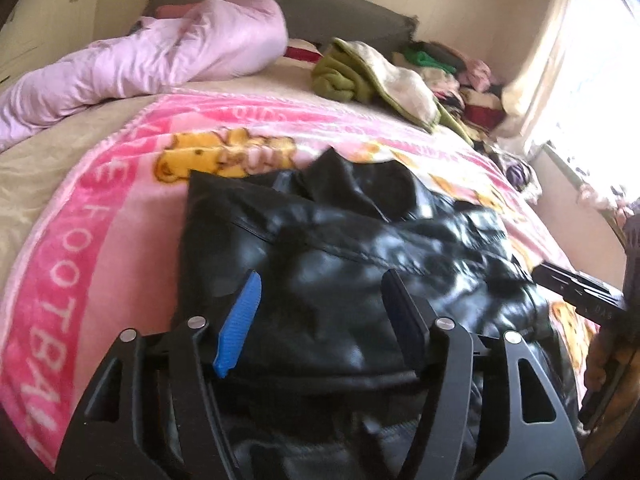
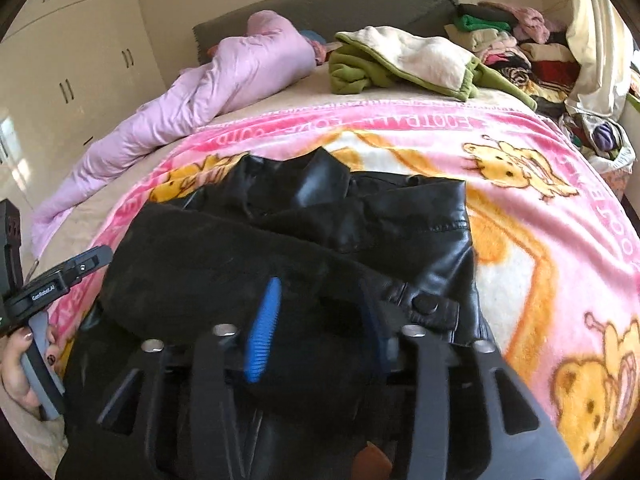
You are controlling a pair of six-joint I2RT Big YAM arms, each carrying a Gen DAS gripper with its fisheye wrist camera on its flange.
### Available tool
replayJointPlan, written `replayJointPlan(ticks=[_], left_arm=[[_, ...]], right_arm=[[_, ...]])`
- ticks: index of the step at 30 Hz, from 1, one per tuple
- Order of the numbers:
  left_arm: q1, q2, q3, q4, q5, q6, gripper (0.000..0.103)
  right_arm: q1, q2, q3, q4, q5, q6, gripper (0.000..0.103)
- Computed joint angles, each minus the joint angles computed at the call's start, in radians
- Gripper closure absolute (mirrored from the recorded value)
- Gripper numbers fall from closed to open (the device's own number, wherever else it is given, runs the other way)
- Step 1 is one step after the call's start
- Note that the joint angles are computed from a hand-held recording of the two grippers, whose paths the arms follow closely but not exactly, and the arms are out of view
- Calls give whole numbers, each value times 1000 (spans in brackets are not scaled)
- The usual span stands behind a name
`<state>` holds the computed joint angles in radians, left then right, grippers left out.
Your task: Fold large clothes
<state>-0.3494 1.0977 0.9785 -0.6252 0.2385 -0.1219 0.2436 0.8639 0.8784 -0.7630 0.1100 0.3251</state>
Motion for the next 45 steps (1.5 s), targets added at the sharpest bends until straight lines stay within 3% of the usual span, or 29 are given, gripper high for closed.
replayJointPlan(ticks=[3, 7, 12, 18, 21, 27, 30, 34, 37, 43, 45], left_arm=[[-31, 20, 8, -54, 21, 25, 48], [-69, 43, 10, -102, 21, 58, 66], [-77, 83, 9, -127, 17, 81, 66], [-52, 107, 7, -122, 66, 66, 66], [-54, 102, 4, -118, 64, 64, 66], [-53, 78, 3, -120, 68, 61, 65], [-55, 64, 4, -126, 72, 65, 58], [-59, 45, 6, -124, 56, 59, 43], [-52, 37, 10, -122, 66, 53, 38], [-52, 18, 9, -112, 38, 48, 9], [-49, 18, 9, -110, 39, 41, 9]], right_arm=[[32, -13, -10, -16, 8, -13, 54], [64, -11, -30, -40, 21, -15, 54], [61, -25, -63, -47, 7, -12, 54], [3, 16, -78, -130, 33, 36, 54], [-58, -6, -113, -90, -60, 56, 54], [-26, -51, -110, -80, -14, 64, 52], [-8, -98, -119, -61, -8, 70, 49], [8, -124, -120, -59, 5, 79, 35], [11, -131, -115, -59, 8, 80, 26], [38, -133, -110, -46, 31, 86, 9], [50, -132, -110, -38, 38, 89, 8]])
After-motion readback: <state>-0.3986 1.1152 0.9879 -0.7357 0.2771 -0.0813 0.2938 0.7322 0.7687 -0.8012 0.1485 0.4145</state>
